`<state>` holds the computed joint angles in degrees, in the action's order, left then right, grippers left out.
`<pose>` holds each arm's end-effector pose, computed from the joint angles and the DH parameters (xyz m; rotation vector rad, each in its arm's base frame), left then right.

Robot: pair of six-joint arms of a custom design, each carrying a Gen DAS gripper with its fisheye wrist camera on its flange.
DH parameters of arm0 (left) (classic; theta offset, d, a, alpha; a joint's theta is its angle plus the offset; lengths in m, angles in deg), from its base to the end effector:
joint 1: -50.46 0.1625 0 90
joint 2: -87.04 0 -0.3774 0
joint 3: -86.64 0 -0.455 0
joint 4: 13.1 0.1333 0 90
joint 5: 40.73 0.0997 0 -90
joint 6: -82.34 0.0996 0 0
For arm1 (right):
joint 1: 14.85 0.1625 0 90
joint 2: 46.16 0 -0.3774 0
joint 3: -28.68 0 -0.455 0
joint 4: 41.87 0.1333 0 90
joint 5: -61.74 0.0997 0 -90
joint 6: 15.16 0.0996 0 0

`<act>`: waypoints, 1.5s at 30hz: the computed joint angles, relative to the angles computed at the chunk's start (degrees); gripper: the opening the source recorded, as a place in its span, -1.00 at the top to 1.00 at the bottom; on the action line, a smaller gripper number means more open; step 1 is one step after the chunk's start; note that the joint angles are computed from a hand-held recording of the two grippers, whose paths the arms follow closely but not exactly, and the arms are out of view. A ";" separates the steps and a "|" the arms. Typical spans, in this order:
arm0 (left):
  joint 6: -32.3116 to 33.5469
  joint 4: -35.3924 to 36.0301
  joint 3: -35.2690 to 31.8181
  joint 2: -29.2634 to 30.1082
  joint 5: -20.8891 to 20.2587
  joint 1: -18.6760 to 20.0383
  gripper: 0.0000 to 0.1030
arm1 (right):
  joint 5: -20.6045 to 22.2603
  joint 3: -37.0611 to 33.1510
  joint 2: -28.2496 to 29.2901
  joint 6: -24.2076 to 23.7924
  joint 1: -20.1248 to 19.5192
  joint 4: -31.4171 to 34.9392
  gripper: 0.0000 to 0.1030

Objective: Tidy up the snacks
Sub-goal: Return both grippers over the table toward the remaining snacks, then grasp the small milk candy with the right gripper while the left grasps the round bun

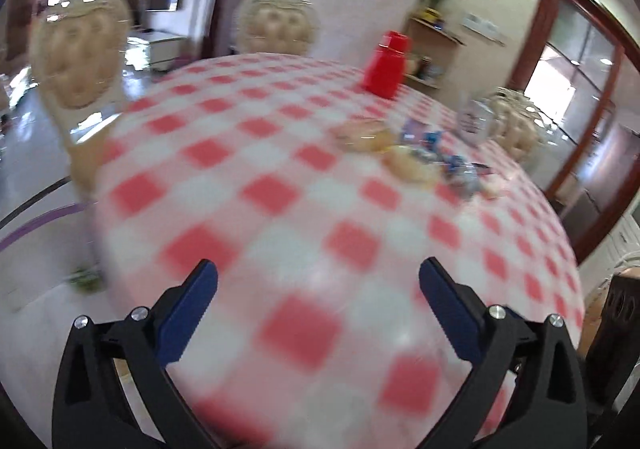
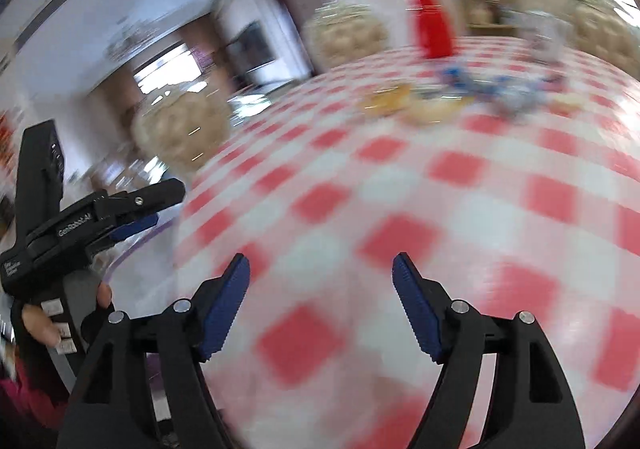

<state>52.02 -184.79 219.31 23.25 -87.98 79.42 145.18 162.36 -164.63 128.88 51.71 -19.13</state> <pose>-0.2913 -0.3908 0.0274 0.5823 2.5538 -0.9380 0.0230 -0.3107 0.2354 0.3484 -2.5227 1.1520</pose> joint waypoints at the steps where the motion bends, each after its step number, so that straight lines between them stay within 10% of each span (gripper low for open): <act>1: 0.79 -0.57 -3.88 4.71 -1.24 0.83 -0.96 | -0.10 -1.00 -1.21 1.01 -2.66 0.57 -0.42; 8: 5.99 6.06 -25.85 26.22 -2.66 4.16 -0.96 | -1.15 -11.15 1.70 5.01 -14.11 3.05 -0.60; 14: 7.44 3.70 -37.19 35.26 -1.43 7.56 -0.96 | 3.18 -22.56 11.95 9.64 -11.57 1.46 -0.60; 23: -0.73 -12.74 -32.27 32.57 3.54 11.45 -0.96 | 6.23 -38.57 34.40 -7.18 3.02 -0.89 -0.18; 33: -2.66 -11.95 -33.62 32.64 0.74 13.23 -0.96 | 10.65 -53.52 49.18 -13.92 7.07 5.83 0.11; 35: -1.76 -12.16 -33.53 32.78 0.86 12.96 -0.96 | 10.12 -53.14 48.93 -14.64 6.69 5.47 0.54; 45: 8.21 -8.99 -36.12 35.06 -4.10 11.34 -0.96 | 9.69 -32.18 26.02 -13.96 0.03 -0.75 0.53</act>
<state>60.22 -193.78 183.18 58.31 -92.08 90.77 154.86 130.18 -138.60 114.92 51.74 -19.89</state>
